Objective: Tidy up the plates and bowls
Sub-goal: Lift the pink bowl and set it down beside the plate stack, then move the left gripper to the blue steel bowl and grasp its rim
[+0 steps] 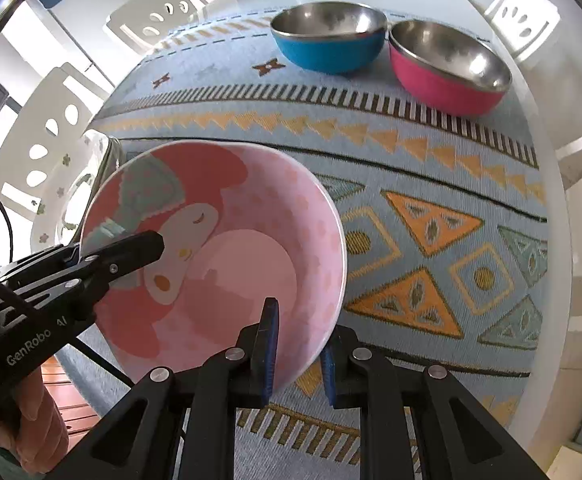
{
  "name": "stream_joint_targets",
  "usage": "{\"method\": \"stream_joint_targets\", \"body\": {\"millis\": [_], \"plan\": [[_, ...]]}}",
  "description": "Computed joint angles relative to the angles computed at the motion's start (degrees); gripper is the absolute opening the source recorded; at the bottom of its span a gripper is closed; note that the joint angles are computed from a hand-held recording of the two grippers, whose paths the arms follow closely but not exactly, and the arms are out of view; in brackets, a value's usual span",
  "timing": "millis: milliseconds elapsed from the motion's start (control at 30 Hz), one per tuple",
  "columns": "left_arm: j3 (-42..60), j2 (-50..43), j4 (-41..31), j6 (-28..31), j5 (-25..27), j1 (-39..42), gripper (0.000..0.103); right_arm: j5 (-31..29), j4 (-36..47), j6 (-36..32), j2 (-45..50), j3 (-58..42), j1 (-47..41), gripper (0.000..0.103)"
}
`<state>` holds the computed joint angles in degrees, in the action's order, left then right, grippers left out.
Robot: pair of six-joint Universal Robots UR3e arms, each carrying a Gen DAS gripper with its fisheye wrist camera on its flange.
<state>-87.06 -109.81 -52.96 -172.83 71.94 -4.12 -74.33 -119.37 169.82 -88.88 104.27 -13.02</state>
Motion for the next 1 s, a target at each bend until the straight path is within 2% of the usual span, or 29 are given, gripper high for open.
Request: {"method": "stream_joint_targets", "body": {"millis": [100,167,267,333,433,500,733,833,933,1000], "plan": [[0.2,0.1,-0.8,0.1,0.8,0.1,0.013,0.0,0.1,-0.2,0.1,-0.3,0.3,0.018],[1.0,0.5,-2.1,0.3,2.0,0.1,0.014,0.6,3.6,-1.3,0.6,-1.8,0.1,0.018],[1.2,2.2,-3.3,1.7,4.5,0.0,0.027,3.2,9.6,-3.8,-1.0,-2.8,-2.3,0.019],[0.9,3.8,-4.4,3.3,5.1,0.3,0.028,5.3,14.0,-5.6,-1.7,-4.0,-4.4,0.022],[0.9,5.2,-6.7,4.3,4.3,1.4,0.03,7.9,19.9,-8.5,-3.0,-4.9,-7.6,0.036],[0.8,6.0,-8.1,4.6,3.6,2.1,0.031,11.5,25.1,-12.3,-4.9,-4.9,-10.7,0.036],[3.9,7.3,-11.5,5.2,5.4,0.9,0.031,12.9,34.8,-20.6,-13.1,-6.7,-16.1,0.036],[8.1,7.4,-14.3,5.3,5.1,1.0,0.031,14.4,37.9,-23.3,-15.7,-9.0,-19.0,0.036],[15.2,6.0,-17.3,3.9,3.4,1.4,0.031,16.7,38.6,-23.3,-15.1,-12.8,-20.8,0.036],[21.2,3.9,-19.0,2.8,2.1,1.3,0.039,18.6,38.2,-22.6,-12.7,-16.5,-21.1,0.036]]}}
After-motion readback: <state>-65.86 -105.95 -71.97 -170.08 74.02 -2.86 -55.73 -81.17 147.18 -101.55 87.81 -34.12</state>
